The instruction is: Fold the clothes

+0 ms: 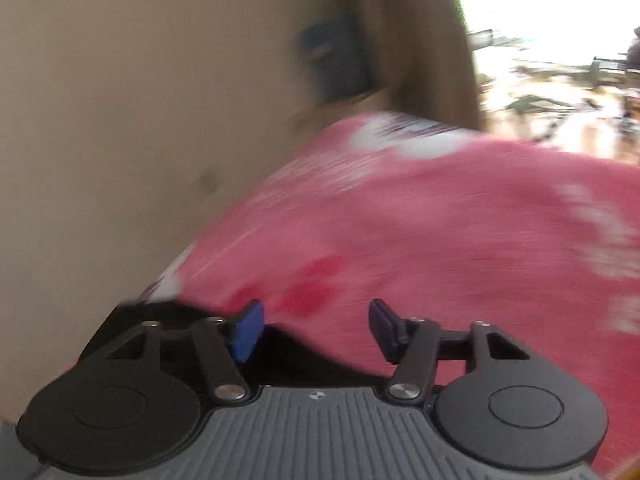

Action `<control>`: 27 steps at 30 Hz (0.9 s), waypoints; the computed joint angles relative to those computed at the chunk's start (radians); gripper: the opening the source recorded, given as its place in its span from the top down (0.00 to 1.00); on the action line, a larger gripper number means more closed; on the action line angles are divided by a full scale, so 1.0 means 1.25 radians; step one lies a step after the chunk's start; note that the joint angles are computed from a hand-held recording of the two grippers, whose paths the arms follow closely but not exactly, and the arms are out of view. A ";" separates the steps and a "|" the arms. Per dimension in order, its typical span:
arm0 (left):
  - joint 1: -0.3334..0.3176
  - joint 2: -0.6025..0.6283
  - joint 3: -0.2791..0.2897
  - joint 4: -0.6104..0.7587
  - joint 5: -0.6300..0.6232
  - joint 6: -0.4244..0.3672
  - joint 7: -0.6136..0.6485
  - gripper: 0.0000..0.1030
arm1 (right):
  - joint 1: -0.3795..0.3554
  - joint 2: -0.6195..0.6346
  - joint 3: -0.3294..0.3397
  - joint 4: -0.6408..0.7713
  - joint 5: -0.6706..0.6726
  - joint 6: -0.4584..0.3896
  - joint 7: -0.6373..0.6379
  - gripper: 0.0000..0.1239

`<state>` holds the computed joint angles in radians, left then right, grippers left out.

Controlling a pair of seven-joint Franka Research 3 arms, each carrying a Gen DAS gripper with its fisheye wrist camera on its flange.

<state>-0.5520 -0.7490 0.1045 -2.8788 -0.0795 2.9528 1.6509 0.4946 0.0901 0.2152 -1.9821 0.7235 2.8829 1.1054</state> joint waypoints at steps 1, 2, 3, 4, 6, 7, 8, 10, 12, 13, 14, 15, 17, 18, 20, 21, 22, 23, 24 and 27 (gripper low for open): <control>0.005 -0.009 0.003 0.001 -0.004 -0.016 -0.005 0.50 | 0.013 0.032 -0.005 0.033 -0.064 -0.020 0.048 0.50; 0.012 -0.017 0.006 0.002 -0.009 -0.032 -0.010 0.50 | 0.022 0.061 -0.010 0.067 -0.108 -0.044 0.085 0.50; 0.018 -0.025 0.009 0.003 -0.014 -0.048 -0.014 0.50 | 0.026 0.089 -0.013 0.100 -0.139 -0.070 0.113 0.50; 0.025 -0.031 0.008 0.004 -0.019 -0.059 -0.017 0.50 | 0.033 0.115 -0.019 0.131 -0.176 -0.096 0.144 0.50; 0.048 -0.051 0.002 0.000 -0.023 -0.077 -0.024 0.50 | 0.036 0.153 -0.023 0.177 -0.226 -0.142 0.172 0.51; 0.059 -0.059 0.001 -0.001 -0.023 -0.083 -0.025 0.50 | 0.036 0.166 -0.022 0.195 -0.244 -0.168 0.176 0.58; 0.074 -0.064 -0.006 -0.001 -0.020 -0.091 -0.029 0.50 | 0.041 0.171 -0.028 0.203 -0.274 -0.182 0.187 0.72; 0.115 -0.068 -0.032 0.004 -0.004 -0.110 -0.045 0.50 | 0.057 0.170 -0.040 0.198 -0.337 -0.170 0.207 0.89; 0.163 -0.066 -0.063 0.010 0.019 -0.125 -0.070 0.50 | 0.074 0.165 -0.053 0.174 -0.386 -0.120 0.249 0.91; 0.183 -0.061 -0.073 0.013 0.030 -0.133 -0.083 0.50 | 0.087 0.166 -0.066 0.167 -0.417 -0.099 0.288 0.91; 0.198 -0.054 -0.080 0.017 0.039 -0.140 -0.093 0.50 | 0.103 0.171 -0.082 0.164 -0.453 -0.086 0.337 0.91; 0.210 -0.047 -0.086 0.021 0.047 -0.147 -0.104 0.50 | 0.116 0.178 -0.096 0.165 -0.487 -0.075 0.380 0.92; 0.222 -0.035 -0.087 0.026 0.056 -0.152 -0.118 0.50 | 0.126 0.175 -0.106 0.142 -0.518 -0.029 0.445 0.87; 0.220 -0.032 -0.081 0.026 0.056 -0.150 -0.118 0.50 | 0.126 0.167 -0.107 0.128 -0.521 -0.012 0.473 0.84; 0.223 -0.026 -0.082 0.029 0.061 -0.144 -0.124 0.50 | 0.131 0.133 -0.123 0.086 -0.539 0.022 0.545 0.66; 0.226 -0.027 -0.087 0.030 0.066 -0.143 -0.129 0.50 | 0.150 0.108 -0.155 0.055 -0.586 0.053 0.614 0.66; 0.229 -0.028 -0.092 0.030 0.071 -0.143 -0.134 0.50 | 0.176 0.078 -0.198 0.021 -0.657 0.083 0.703 0.66; 0.232 -0.039 -0.098 0.025 0.075 -0.147 -0.143 0.50 | 0.192 0.042 -0.232 -0.017 -0.720 0.105 0.781 0.66; 0.233 -0.047 -0.101 0.024 0.077 -0.152 -0.151 0.50 | 0.195 0.005 -0.253 -0.052 -0.770 0.122 0.843 0.66; 0.238 -0.068 -0.098 0.027 0.085 -0.163 -0.164 0.50 | 0.154 -0.144 -0.274 -0.161 -1.075 0.124 1.126 0.66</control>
<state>-0.2548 -0.8336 -0.0180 -2.8448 0.0273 2.7490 1.4458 0.6877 -0.0904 -0.1271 -2.1831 -0.6197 3.0373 2.5131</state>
